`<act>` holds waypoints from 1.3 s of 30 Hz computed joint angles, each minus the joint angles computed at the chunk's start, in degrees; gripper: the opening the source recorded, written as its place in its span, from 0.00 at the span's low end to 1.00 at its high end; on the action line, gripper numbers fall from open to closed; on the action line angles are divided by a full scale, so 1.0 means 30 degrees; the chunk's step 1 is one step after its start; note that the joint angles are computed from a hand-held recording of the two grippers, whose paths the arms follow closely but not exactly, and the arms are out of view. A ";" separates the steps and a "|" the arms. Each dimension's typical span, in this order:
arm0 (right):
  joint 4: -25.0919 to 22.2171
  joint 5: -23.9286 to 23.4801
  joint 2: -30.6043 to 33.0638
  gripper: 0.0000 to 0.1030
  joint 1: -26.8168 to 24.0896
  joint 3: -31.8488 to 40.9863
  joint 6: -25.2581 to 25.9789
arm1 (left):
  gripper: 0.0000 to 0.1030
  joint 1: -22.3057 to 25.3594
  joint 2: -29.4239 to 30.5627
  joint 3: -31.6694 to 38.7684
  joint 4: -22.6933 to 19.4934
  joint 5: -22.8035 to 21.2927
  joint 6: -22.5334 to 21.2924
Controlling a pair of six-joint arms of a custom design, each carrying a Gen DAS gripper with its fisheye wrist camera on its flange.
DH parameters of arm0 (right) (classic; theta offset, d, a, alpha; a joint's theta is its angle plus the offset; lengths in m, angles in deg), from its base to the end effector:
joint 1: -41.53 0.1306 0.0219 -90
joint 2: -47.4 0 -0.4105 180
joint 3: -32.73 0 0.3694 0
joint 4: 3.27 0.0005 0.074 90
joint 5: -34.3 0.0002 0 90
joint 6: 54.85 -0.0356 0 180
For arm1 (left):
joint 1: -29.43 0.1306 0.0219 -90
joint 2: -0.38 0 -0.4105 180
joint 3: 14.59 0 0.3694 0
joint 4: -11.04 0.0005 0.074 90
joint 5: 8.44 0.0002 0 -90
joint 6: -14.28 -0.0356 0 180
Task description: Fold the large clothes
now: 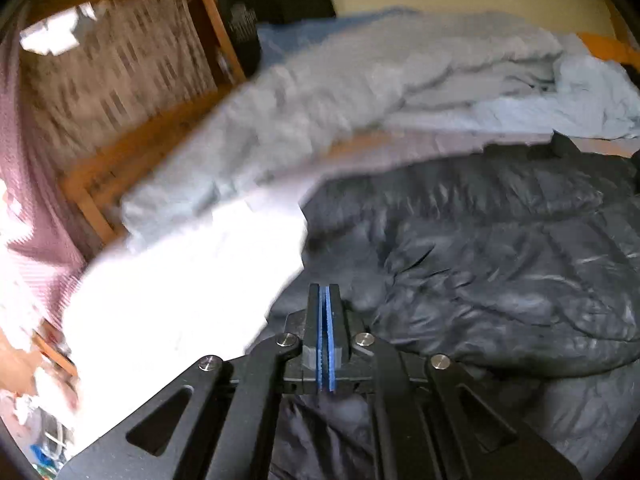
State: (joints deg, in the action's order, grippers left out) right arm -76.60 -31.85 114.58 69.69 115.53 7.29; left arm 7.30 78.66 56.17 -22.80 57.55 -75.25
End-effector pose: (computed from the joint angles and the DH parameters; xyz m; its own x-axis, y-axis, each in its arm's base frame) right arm 0.2497 0.1167 0.5182 -0.7716 0.0717 -0.6320 0.1350 0.9894 -0.0526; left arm 0.3615 -0.1319 0.4137 -0.6126 0.2410 -0.7528 0.0562 0.9632 0.2627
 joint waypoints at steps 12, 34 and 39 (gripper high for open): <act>0.0136 -0.2335 0.4502 0.63 -0.1840 0.0827 0.3751 | 0.34 0.1967 -0.0176 0.0627 -0.0685 1.1441 0.0518; 0.5018 -0.5155 0.0926 0.73 -0.4761 -0.1500 0.5700 | 0.73 0.0665 0.0756 0.1319 -0.0988 0.9876 -0.0026; 0.4216 -0.5348 0.2388 0.71 -0.3560 -0.1528 0.5407 | 0.23 0.0458 0.0325 0.0816 -0.0338 0.9891 -0.0862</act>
State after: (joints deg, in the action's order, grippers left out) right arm -63.96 -47.89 121.74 59.01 110.94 23.52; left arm 8.68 79.64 58.62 -23.81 87.22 -77.84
